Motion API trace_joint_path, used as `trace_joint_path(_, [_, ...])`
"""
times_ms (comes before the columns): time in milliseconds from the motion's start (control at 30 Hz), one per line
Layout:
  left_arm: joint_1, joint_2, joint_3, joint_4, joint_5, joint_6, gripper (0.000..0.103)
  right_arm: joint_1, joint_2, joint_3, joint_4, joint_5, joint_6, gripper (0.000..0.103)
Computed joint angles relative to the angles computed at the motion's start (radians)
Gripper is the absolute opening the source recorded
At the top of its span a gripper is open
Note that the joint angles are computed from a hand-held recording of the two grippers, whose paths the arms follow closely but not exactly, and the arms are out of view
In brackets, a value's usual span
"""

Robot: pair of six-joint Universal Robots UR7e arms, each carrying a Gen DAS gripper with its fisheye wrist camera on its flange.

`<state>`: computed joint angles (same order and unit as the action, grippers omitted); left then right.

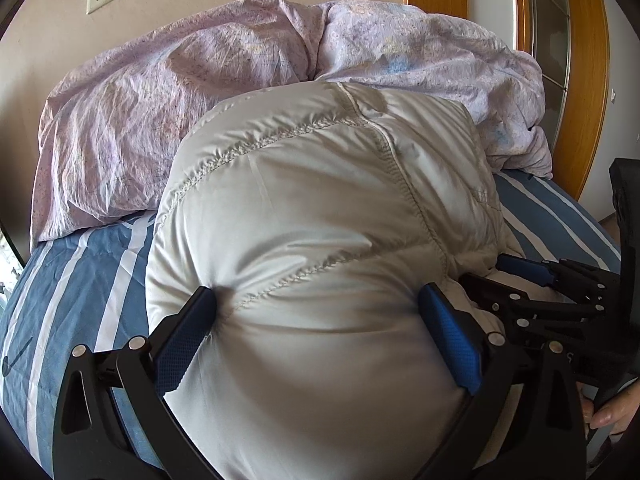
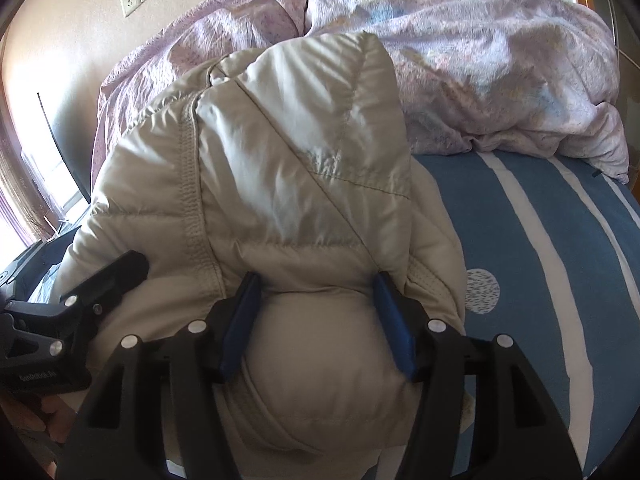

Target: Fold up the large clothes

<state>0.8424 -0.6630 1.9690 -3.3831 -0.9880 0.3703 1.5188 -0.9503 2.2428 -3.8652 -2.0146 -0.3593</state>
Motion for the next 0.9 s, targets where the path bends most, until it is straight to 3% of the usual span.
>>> trace_joint_path(500, [-0.011,0.047,0.003,-0.094,0.046,0.036,0.102,-0.013,-0.010,-0.010,0.052,0.012,0.001,0.059])
trace_joint_path(633, [-0.029,0.026,0.017,-0.087,0.066,0.025,0.102,0.002,-0.048,-0.012,0.129,-0.009,0.066,0.062])
trace_joint_path(733, [-0.040,-0.038,0.072,-0.082,0.046,-0.014,0.102,0.037,-0.071,0.022,0.102,-0.071,0.110,0.075])
trace_joint_path(900, [-0.083,-0.131,0.178,-0.118,0.088,-0.002,0.102,0.079,-0.094,0.109,-0.017,-0.139,0.144,0.093])
